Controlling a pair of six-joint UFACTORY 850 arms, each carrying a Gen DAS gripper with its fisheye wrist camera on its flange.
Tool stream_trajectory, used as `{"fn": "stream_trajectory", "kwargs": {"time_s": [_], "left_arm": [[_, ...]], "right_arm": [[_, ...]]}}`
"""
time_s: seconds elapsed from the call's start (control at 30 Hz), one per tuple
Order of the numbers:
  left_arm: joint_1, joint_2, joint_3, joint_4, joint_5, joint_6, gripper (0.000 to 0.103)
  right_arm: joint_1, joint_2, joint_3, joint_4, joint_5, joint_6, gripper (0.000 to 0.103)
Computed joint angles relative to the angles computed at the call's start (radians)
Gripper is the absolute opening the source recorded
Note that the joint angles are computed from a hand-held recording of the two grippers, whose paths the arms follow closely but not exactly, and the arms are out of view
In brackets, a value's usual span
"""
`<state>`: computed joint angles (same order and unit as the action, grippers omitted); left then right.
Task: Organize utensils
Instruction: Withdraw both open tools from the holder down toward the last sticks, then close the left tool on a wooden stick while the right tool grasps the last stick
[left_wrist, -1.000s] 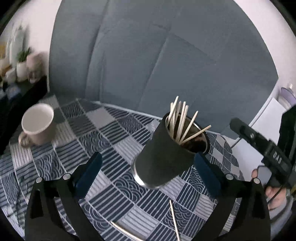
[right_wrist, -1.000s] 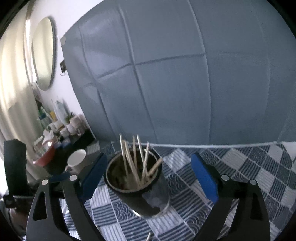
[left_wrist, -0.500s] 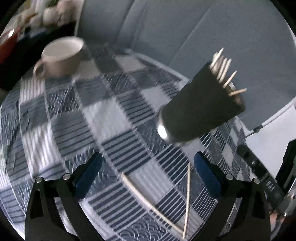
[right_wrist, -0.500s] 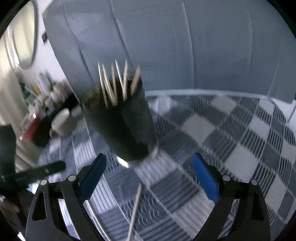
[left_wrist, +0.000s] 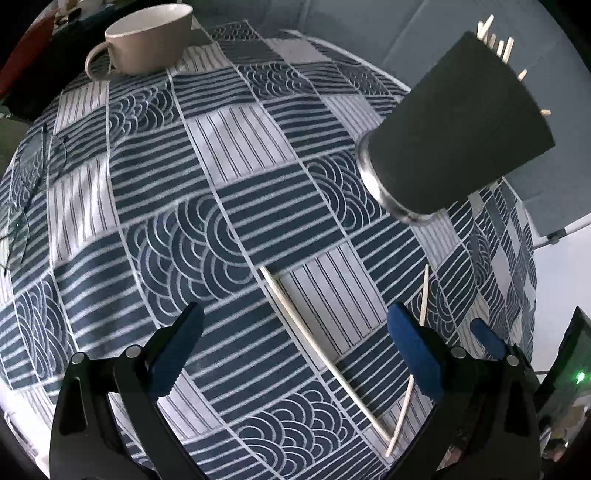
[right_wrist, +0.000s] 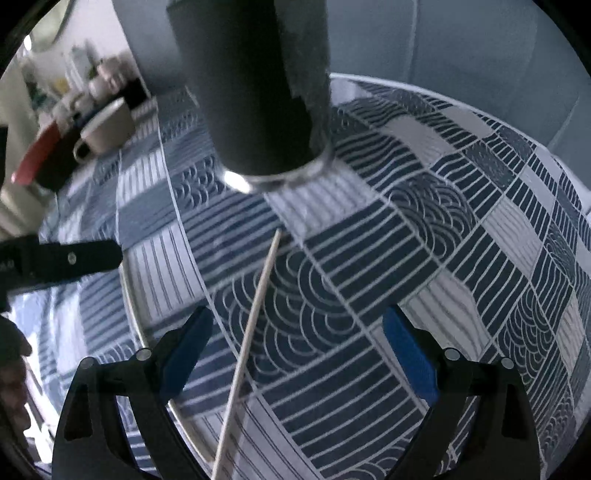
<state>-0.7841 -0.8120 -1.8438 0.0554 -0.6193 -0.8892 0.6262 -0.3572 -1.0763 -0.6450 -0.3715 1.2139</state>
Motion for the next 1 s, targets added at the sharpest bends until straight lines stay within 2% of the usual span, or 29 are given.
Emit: {"fn": "stream_trajectory", "kwargs": {"time_s": [0.13, 0.23, 0.3, 0.33, 0.43, 0.47, 0.5, 0.53, 0.6, 0.67, 0.7, 0.73, 0.93, 1.0], "left_arm": [[-0.018, -0.035, -0.047, 0.018, -0.059, 0.002, 0.097], [-0.030, -0.067, -0.089, 0.044, -0.137, -0.005, 0.097], [-0.034, -0.070, -0.091, 0.067, -0.141, -0.012, 0.097], [-0.039, -0.082, -0.109, 0.082, -0.167, -0.006, 0.097], [-0.060, -0.128, -0.182, 0.130, -0.259, 0.039, 0.096], [-0.071, -0.145, -0.206, 0.161, -0.293, 0.053, 0.094], [-0.078, -0.142, -0.200, 0.186, -0.293, 0.054, 0.092], [-0.080, -0.133, -0.186, 0.192, -0.283, 0.048, 0.090], [-0.080, -0.114, -0.159, 0.202, -0.270, 0.038, 0.078], [-0.078, -0.092, -0.127, 0.217, -0.246, 0.036, 0.066], [-0.077, -0.086, -0.118, 0.216, -0.241, 0.047, 0.065], [-0.076, -0.083, -0.114, 0.213, -0.240, 0.069, 0.064], [-0.061, -0.034, -0.041, 0.202, -0.181, 0.150, 0.036], [-0.051, -0.017, -0.016, 0.190, -0.168, 0.162, 0.016]], "right_arm": [[0.008, -0.015, -0.009, 0.024, -0.050, -0.038, 0.087], [0.006, -0.015, -0.007, 0.049, -0.066, -0.057, 0.080], [0.005, -0.010, -0.002, 0.052, -0.074, -0.068, 0.076], [0.005, -0.008, -0.004, 0.070, -0.079, -0.092, 0.074], [-0.002, 0.001, 0.000, 0.113, -0.084, -0.126, 0.064], [-0.004, 0.004, 0.001, 0.126, -0.088, -0.139, 0.057], [-0.007, 0.008, 0.001, 0.141, -0.093, -0.156, 0.047], [-0.008, 0.011, 0.001, 0.150, -0.099, -0.165, 0.042], [-0.015, 0.017, 0.002, 0.177, -0.108, -0.196, 0.021], [-0.022, 0.017, 0.001, 0.182, -0.119, -0.207, 0.013], [-0.023, 0.017, 0.000, 0.178, -0.125, -0.207, 0.009], [-0.024, 0.017, 0.000, 0.171, -0.135, -0.206, 0.008], [-0.037, 0.026, 0.012, 0.108, -0.195, -0.151, 0.004], [-0.047, 0.036, 0.026, 0.086, -0.199, -0.104, 0.004]]}}
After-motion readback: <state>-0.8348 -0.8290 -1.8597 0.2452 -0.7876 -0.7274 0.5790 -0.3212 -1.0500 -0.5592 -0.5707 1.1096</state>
